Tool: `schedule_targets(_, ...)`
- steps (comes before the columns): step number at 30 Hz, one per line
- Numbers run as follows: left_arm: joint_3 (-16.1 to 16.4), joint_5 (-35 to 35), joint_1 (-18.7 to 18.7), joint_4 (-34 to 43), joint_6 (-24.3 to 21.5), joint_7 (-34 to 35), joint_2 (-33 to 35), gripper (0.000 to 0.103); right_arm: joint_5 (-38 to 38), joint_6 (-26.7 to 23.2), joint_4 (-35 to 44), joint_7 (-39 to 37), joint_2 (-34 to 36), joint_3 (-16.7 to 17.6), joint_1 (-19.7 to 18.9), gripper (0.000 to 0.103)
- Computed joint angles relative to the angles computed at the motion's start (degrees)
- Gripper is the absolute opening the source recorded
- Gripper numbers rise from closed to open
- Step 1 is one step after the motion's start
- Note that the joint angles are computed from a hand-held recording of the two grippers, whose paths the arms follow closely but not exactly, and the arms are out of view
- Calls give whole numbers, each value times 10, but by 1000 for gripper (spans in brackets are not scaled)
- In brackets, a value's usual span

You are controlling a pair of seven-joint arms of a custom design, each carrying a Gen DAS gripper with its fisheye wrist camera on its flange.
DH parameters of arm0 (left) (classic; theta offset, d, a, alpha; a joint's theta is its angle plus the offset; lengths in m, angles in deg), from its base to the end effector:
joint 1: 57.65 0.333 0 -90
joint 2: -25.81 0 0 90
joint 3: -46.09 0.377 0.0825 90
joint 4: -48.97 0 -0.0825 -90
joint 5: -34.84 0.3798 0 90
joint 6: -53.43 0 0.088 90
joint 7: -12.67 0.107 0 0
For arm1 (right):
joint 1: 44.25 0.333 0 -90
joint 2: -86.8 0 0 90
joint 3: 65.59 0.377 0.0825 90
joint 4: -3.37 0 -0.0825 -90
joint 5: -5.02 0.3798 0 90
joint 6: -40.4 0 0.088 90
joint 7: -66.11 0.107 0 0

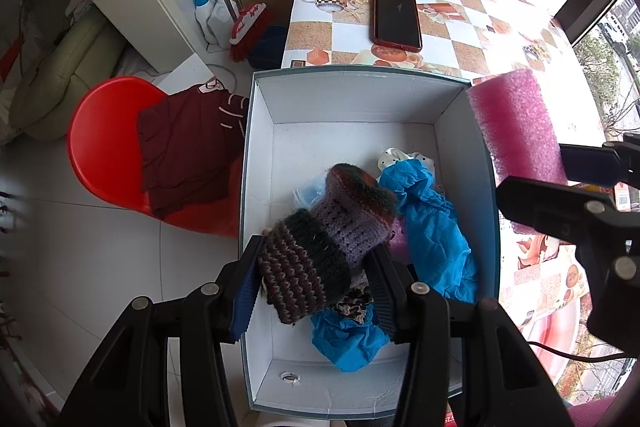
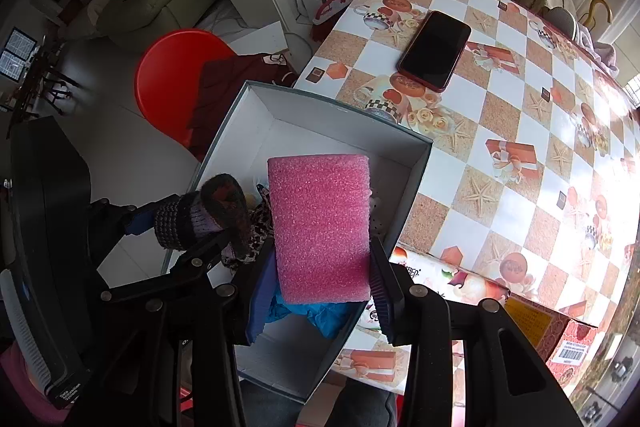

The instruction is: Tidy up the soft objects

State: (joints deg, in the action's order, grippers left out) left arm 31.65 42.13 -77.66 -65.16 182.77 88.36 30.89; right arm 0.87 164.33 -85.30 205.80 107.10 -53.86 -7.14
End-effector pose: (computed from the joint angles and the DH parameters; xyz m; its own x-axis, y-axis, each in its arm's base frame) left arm 0.4928 -0.3288 0.4997 -0.4040 -0.9138 -0.0428 -0.8942 0.4043 -0.1924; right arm 0.4837 0.5138 0.5361 0.0133 -0.9789 -0.2037 -0.9851 0.0220 -0.1703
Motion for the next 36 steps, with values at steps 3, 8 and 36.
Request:
schedule_targets(3, 0, -1, -1, 6, -4, -1, 6, 54, 4, 0, -1, -1, 1, 0, -2, 45)
schedule_targets(8, 1, -4, -3, 10, -10, -3, 13, 54, 10, 0, -4, -4, 3, 0, -5, 45)
schedule_targets(36, -2, -110, 11, -25, 48, 48, -12, 88, 39, 18, -39, 35, -22, 1, -17, 103)
